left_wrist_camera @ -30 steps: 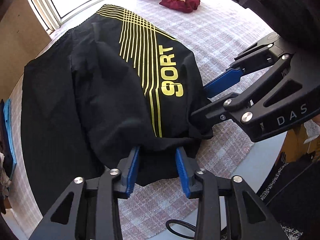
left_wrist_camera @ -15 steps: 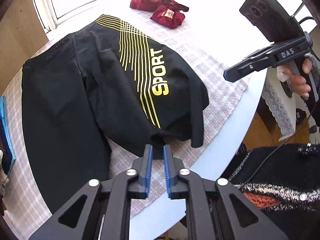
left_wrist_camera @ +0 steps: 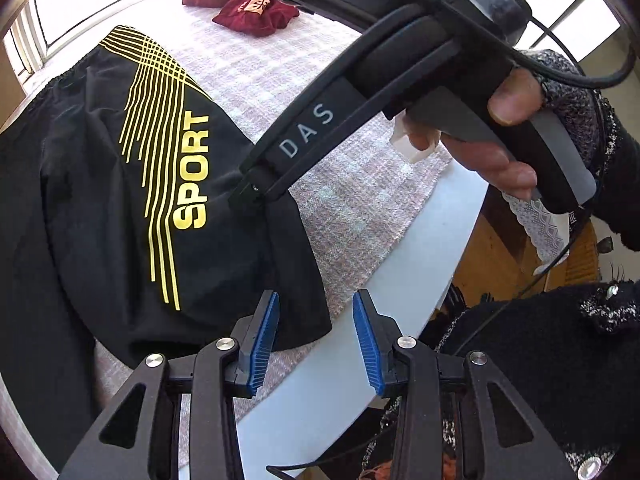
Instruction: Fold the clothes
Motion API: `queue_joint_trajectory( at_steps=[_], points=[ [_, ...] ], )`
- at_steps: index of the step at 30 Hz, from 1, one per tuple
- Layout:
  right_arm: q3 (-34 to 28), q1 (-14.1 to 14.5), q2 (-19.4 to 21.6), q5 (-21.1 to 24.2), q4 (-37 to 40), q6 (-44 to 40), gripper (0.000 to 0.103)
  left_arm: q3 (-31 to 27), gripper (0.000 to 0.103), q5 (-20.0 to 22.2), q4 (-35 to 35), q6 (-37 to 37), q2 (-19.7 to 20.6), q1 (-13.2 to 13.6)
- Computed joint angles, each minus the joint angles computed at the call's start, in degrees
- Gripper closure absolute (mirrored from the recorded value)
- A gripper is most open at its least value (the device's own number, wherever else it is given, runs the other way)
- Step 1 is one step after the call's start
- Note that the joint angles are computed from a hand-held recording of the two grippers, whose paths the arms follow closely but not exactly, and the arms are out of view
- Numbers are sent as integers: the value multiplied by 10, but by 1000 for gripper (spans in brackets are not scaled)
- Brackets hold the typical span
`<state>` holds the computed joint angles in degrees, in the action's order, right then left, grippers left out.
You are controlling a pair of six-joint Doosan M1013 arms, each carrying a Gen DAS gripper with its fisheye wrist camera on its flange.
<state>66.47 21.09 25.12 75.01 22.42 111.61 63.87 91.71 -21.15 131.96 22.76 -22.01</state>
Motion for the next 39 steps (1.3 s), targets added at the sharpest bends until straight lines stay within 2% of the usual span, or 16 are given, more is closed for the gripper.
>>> queue_joint_trajectory(
  at_steps=[1,2,3,5,8,10,11,12,13,15,18,24,30,32,34,39],
  points=[
    [-1,2,-1,0,-9,-9,100,3,72,-7,9,-6,2,-6],
    [2,1,-5,-8,-11,-16,100,3,81,-9,13,-17,6,-9],
    [5,0,-11,-15,-12,-24,100,-1,102,-3,13,-33,11,-10],
    [5,-1,-26,-21,-23,-40,100,-12,102,13,-9,-61,18,-6],
    [3,-4,-53,-28,-45,-59,98,-36,102,43,-102,-70,15,12],
    [-7,-10,-59,-21,-66,-67,65,-46,100,53,-160,-64,9,22],
    [-14,-14,-58,-22,-88,-64,42,-49,98,57,-170,-63,7,23],
    [-20,-18,-57,-29,-111,-61,38,-49,87,59,-169,-62,5,23],
    [-26,-24,-51,-42,-133,-57,38,-41,79,51,-148,-61,0,19],
    [-49,-41,-23,-66,-170,-47,38,-22,80,36,-108,-79,-5,12],
    [-104,-70,34,-90,-159,-28,38,4,80,18,-94,-121,-9,13],
    [-264,-87,154,-57,-187,12,38,42,78,-49,-30,-139,-39,9],
    [-398,-75,241,21,-232,-10,40,71,75,-100,49,-178,-69,16],
    [-405,-77,248,24,-218,-16,40,73,75,-99,51,-196,-70,21],
    [-376,-84,234,-7,-176,-18,40,75,75,-96,40,-204,-70,24],
    [-351,-89,222,-34,-154,-15,40,74,65,-91,4,-166,-64,1]
  ],
)
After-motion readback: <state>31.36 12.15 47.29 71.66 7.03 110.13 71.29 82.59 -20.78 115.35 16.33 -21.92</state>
